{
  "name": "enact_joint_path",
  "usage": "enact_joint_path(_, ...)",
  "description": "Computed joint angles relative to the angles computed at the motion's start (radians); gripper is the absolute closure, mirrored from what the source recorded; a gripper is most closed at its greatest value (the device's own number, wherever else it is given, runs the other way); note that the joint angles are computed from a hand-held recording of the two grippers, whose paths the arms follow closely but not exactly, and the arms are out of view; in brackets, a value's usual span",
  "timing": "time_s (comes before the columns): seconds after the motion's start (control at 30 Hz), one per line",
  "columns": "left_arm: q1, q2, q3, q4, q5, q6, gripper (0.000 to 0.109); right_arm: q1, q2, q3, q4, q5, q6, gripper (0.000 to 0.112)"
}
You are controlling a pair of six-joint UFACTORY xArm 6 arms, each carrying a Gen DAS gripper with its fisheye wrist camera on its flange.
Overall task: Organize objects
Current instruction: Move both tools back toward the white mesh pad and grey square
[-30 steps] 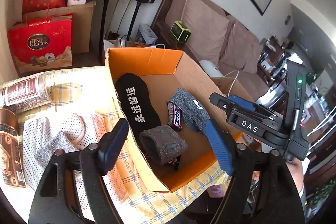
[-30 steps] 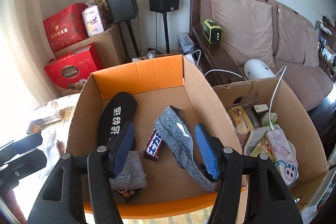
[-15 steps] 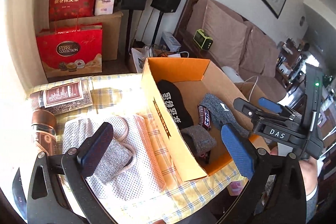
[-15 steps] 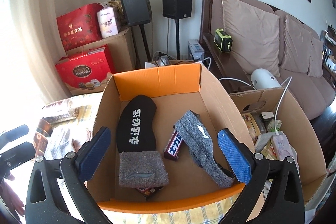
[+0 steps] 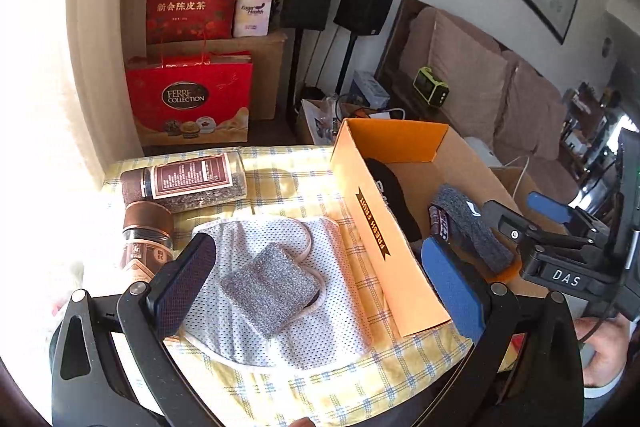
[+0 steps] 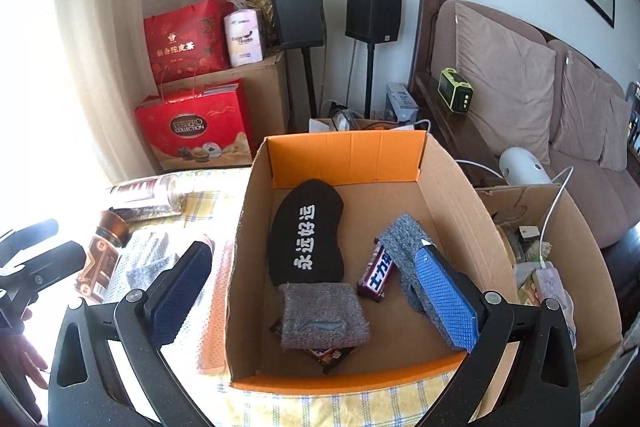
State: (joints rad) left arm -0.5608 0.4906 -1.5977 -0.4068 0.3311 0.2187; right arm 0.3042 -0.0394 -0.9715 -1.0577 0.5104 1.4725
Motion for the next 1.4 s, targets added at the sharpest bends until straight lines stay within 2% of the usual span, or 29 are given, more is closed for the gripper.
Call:
enact_joint_path(0.23, 0.039, -0.021, 0.050, 0.048, -0.004, -0.015, 0.006, 0.035, 0.047, -0.043, 0.033, -0.048, -0.065, 0.010)
enact_joint_path(0.43, 0.080, -0.046, 0.110, 0.029, -0.008, -0.011, 0.006, 0.050, 0.106, -0.093, 0.069, -0.110, -0.100, 0.010)
enact_joint_path(0.67, 0.131, -0.079, 0.191, 0.164, -0.059, -0.109, 0.006, 0.089, 0.200, -0.173, 0.119, -0.137, -0.183, 0.010)
enact_joint_path(0.77, 0.149, -0.096, 0.235, 0.216, -0.107, -0.148, 0.006, 0.101, 0.236, -0.204, 0.133, -0.145, -0.192, 0.010)
enact_joint_path(1.07, 0.205, -0.082, 0.239, 0.142, -0.076, -0.101, 0.006, 0.135, 0.357, -0.315, 0.207, -0.157, -0.279, 0.010)
enact_joint_path(1.27, 0.226, -0.049, 0.207, 0.067, -0.041, -0.060, 0.006, 0.149, 0.460, -0.402, 0.326, -0.153, -0.408, 0.010)
enact_joint_path(1.4, 0.233, 0.008, 0.136, 0.005, 0.012, -0.033, 0.006, 0.156, 0.527, -0.458, 0.404, -0.145, -0.501, 0.010)
